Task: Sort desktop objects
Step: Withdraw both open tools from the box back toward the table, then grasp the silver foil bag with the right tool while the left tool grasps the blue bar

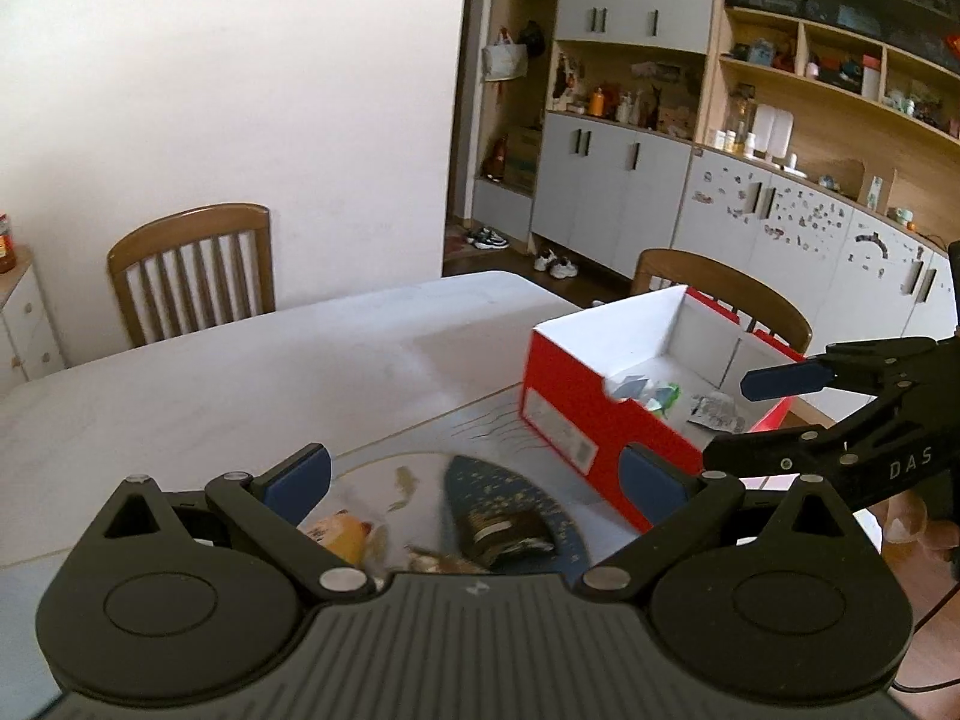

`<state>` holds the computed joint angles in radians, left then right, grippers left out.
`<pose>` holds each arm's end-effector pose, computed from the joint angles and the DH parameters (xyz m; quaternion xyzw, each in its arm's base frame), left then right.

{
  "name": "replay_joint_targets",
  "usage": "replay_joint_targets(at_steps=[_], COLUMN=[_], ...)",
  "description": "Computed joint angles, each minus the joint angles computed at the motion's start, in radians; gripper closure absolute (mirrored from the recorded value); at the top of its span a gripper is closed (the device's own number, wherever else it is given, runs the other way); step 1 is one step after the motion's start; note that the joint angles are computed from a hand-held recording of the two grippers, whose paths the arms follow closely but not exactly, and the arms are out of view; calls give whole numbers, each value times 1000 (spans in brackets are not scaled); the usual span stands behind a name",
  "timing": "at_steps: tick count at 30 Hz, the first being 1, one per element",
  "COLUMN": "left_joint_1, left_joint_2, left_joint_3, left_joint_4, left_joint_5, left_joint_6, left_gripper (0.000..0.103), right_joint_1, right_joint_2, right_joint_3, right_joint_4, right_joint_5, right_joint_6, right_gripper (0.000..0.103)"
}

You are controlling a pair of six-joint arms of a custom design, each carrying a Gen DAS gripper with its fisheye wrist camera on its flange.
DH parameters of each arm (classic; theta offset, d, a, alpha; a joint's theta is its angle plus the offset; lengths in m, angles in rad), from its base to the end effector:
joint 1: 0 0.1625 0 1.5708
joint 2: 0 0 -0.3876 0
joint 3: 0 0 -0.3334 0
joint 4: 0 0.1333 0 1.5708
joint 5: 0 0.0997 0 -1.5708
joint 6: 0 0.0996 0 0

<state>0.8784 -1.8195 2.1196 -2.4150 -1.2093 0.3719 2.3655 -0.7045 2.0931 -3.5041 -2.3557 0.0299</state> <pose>-0.0979 -0.3821 0.4115 0.4391 0.8410 -0.2886 0.1288 0.3848 -0.2896 0.0770 0.2366 -0.8640 0.3753 0.2379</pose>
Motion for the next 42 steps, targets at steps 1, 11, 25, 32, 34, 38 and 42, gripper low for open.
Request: replay_joint_targets(at_steps=[1, 11, 25, 32, 34, 38, 42], left_joint_1=[9, 122, 277, 363, 388, 432, 476], left_joint_2=[-10, -62, -69, -51, -41, -19, 9], left_joint_3=[0, -35, -38, -15, -12, -7, -18], left_joint_4=[1, 46, 39, -8, -20, -43, -62], left_joint_5=[-1, -5, -53, -53, -58, -62, -79], left_joint_6=[9, 74, 156, 226, 253, 315, 339], left_gripper=[0, 0, 0, 0, 0, 0, 0], right_joint_1=[4, 30, 17, -2, -7, -19, -32], right_joint_2=[10, 95, 188, 236, 248, 269, 288], right_joint_3=[-9, -90, -148, -176, -185, -199, -208], right_joint_4=[2, 25, 35, 28, 29, 32, 35], right_joint_5=[-1, 2, 24, 42, 43, 38, 40], right_joint_6=[2, 12, 29, 13, 0, -11, -13], right_gripper=[8, 8, 8, 8, 8, 8, 8])
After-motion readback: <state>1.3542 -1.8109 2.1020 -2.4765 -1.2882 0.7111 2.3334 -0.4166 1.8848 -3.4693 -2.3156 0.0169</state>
